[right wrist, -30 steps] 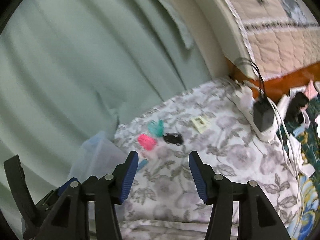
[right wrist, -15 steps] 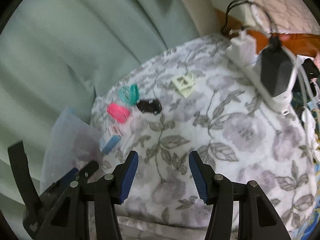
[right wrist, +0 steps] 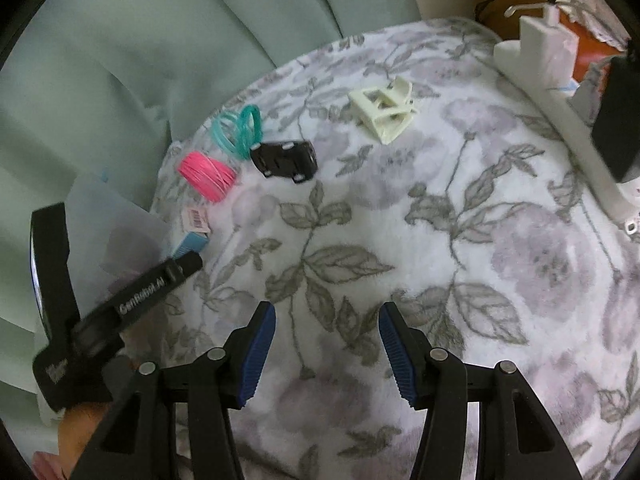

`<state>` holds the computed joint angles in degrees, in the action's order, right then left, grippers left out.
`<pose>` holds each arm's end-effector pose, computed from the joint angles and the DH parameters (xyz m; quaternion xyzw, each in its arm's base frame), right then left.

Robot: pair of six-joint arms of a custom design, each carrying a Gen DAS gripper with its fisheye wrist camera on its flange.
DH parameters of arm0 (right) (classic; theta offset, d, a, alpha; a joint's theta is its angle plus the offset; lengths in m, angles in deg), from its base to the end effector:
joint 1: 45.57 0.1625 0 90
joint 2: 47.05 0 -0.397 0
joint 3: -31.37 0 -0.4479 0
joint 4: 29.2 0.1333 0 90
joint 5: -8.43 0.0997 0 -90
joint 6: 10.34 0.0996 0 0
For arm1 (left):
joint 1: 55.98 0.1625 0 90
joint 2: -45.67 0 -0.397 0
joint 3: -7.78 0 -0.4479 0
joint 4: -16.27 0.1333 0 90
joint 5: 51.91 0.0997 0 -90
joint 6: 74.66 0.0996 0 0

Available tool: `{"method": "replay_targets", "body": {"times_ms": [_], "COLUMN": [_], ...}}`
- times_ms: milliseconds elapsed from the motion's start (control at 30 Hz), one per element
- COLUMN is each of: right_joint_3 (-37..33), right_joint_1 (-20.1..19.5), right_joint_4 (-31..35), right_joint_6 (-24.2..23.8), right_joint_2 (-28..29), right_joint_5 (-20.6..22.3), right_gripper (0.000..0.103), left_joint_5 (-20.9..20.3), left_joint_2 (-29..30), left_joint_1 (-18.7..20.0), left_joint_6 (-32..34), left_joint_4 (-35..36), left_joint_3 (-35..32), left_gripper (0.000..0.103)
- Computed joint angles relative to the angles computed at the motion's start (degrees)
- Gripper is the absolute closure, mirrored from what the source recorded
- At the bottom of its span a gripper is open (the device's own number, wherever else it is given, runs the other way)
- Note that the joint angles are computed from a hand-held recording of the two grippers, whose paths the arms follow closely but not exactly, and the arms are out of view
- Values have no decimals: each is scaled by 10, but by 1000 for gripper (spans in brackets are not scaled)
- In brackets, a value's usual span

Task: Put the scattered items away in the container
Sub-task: 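Grasp the white ear-drop box with the left gripper while the right gripper grasps the black toy car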

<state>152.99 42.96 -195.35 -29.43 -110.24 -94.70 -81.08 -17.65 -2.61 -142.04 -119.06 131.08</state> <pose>0.0968 -0.5407 0.0732 0.1329 -0.9727 0.1304 0.1385 -0.1135 -0.5219 0.0572 -0.1645 0.8418 -0.3280 0.3958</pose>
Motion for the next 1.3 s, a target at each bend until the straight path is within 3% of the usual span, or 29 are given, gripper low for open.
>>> {"method": "replay_targets", "body": {"times_ms": [367,567,733,1033,1133,1200,1300], "right_joint_3": [-44,-89,-134,-205,-219,-221,-216], "right_joint_1": [17,27,34,55,55,54,53], "right_joint_4": [9,3,-3,-27,-25,-26,-24], "right_joint_6": [-35,-48,-78,-141,-140,-139,-136], "right_joint_2": [50,86,125,193,204,206,202], "right_joint_5": [-9,-26,-43,-69,-67,-62,-53], "right_gripper": [42,42,42,42,42,44,62], "left_joint_5": [14,29,39,41,44,47,49], "left_joint_2": [23,39,48,43,39,36,31], "left_joint_1": [26,34,37,37,36,35,34], "left_joint_6": [-44,-57,-55,-28,-19,-13,1], "left_joint_4": [-28,12,39,12,-4,-12,-28], "left_joint_3": [-23,-44,-58,-51,-45,-41,-35], "left_gripper": [26,26,24,24,28,36,47]}}
